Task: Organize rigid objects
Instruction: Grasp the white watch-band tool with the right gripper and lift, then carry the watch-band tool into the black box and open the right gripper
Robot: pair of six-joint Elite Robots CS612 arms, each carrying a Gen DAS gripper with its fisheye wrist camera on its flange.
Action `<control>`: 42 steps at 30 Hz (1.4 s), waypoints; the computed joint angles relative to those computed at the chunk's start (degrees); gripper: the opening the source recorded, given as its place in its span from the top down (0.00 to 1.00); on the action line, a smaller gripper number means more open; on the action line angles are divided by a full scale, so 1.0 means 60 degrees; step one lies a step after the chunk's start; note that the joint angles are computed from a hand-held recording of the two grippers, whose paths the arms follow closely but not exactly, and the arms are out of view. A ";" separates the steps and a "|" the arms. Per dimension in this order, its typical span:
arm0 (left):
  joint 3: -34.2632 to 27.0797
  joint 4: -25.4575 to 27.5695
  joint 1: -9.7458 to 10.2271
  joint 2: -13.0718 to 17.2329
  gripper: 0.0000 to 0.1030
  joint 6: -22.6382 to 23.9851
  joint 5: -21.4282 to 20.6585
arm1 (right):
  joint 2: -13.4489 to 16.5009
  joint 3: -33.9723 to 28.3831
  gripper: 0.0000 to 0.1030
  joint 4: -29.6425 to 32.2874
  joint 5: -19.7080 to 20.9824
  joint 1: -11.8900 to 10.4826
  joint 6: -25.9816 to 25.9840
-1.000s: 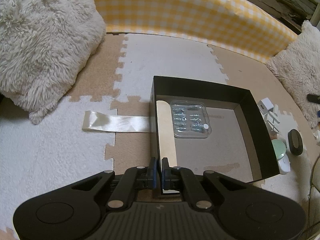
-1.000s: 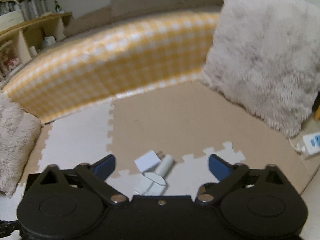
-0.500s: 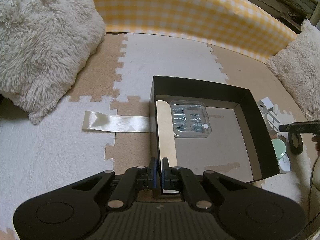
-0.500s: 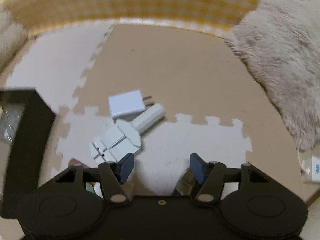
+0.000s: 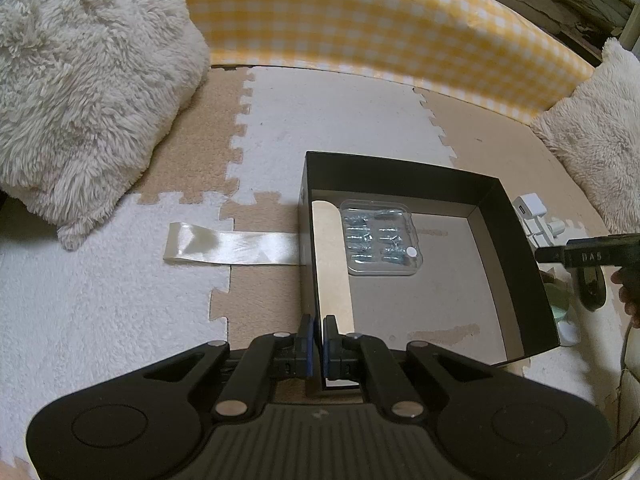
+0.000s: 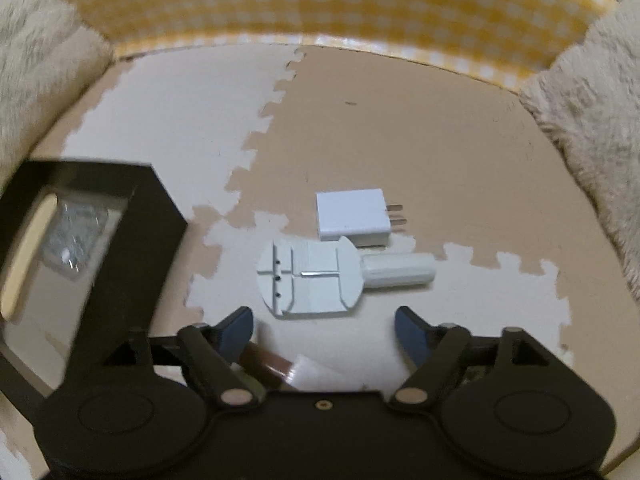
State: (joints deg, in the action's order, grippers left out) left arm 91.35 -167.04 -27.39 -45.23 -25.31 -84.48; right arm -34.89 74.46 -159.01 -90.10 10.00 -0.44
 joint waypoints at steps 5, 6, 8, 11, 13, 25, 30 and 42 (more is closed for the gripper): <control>-0.0002 0.0001 0.0000 0.0001 0.96 -0.0007 -0.0003 | 0.0183 -0.0157 0.19 -0.0169 0.0228 -0.0037 0.0867; -0.0002 0.0004 -0.0001 0.0001 0.96 0.0002 0.0001 | 0.0226 -0.0199 0.19 -0.0197 0.0263 -0.0040 0.0990; -0.0002 0.0002 0.0000 0.0001 0.96 -0.0005 -0.0004 | 0.0300 -0.0293 0.19 -0.0184 0.0287 -0.0031 0.1149; -0.0002 0.0002 0.0000 0.0001 0.96 -0.0005 -0.0004 | 0.0404 -0.0467 0.20 -0.0035 0.0197 0.0018 0.1231; -0.0002 0.0002 0.0000 0.0001 0.96 -0.0005 -0.0004 | 0.0457 -0.0568 0.20 0.0088 0.0055 0.0056 0.1323; -0.0005 0.0003 0.0002 0.0002 0.96 0.0003 -0.0003 | 0.0473 -0.0627 0.37 0.0074 -0.0317 0.0129 0.1316; -0.0007 0.0005 0.0003 0.0002 0.96 -0.0006 -0.0010 | 0.0389 -0.0551 0.37 0.0092 -0.0336 0.0164 0.1028; -0.0006 0.0007 0.0004 0.0003 0.96 -0.0003 -0.0011 | -0.0223 0.0271 0.37 -0.2050 0.1171 0.0252 0.1352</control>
